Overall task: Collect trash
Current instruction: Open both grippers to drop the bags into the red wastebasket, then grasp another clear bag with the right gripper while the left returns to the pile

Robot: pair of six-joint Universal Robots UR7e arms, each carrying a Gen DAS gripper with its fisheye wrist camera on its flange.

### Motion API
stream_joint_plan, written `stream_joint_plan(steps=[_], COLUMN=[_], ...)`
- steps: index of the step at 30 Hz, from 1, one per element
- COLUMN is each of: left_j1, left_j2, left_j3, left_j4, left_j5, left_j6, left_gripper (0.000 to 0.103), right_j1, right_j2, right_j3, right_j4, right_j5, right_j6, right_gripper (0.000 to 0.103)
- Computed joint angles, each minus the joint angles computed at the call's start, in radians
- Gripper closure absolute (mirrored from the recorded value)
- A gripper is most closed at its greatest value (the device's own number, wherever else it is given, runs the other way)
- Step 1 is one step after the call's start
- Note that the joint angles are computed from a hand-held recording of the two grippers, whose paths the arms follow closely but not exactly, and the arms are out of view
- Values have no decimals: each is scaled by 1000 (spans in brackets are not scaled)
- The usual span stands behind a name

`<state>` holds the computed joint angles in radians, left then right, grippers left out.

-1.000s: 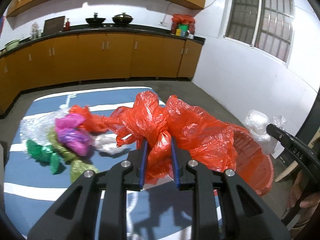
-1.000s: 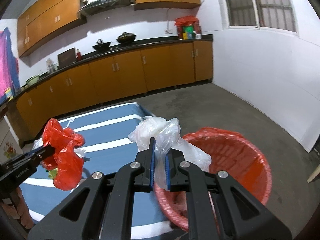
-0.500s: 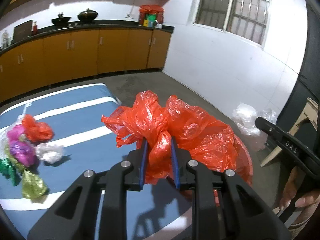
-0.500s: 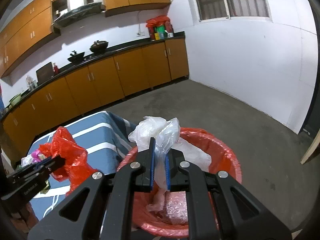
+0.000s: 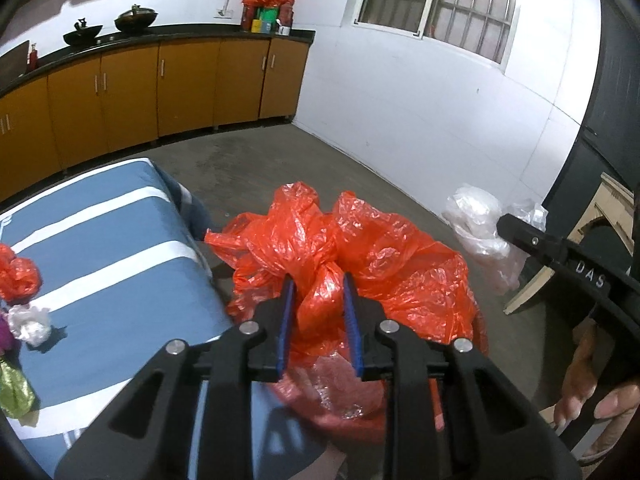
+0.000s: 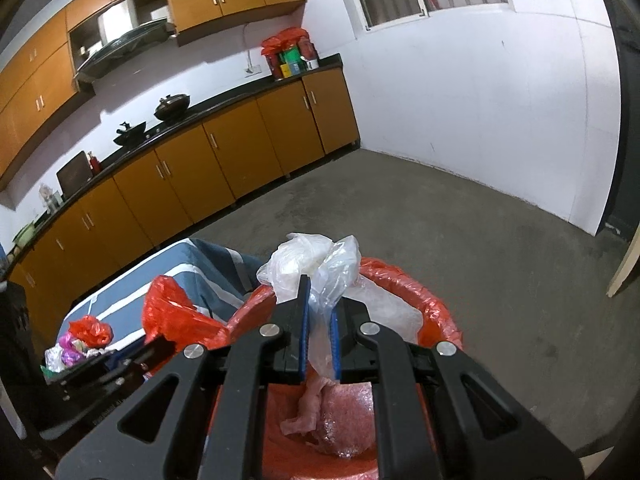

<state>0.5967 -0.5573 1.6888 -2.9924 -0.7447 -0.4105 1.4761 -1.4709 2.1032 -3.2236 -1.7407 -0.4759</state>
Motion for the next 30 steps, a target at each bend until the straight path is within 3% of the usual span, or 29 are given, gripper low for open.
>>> stream_joint_plan(steps=[2,4,8,12,16,25,30], left_j1=[6,12,19,12,1,-46,-78], left_j2=[9,15,11,-10,-36,-158,-298], left_j3=[-13,-20,-11,28,72,233,366], left_j4=[6,12,29,19,14,67,287], left_j5=[-7,-11,-4,53,111,277,401], left_j6=[3,1,-23,-52,-88,-236,-496], left_gripper=[66,63,58,47,40,31,27], right_j1=[-6,-12,-18,-6,6,68,122], right_j2=[-3,-6,-10,-3,5,58,115], right_j3=[-1,2,11,37,50,42,48], right_j4=[7,3,-12,-97,-151,-208,-251], right_j5=[3,9,-2,-40,-60,-109,-144], right_j6=[6,11,5,-34,-75,-147,-196], right_gripper=[86,71,66,37,26,14,12])
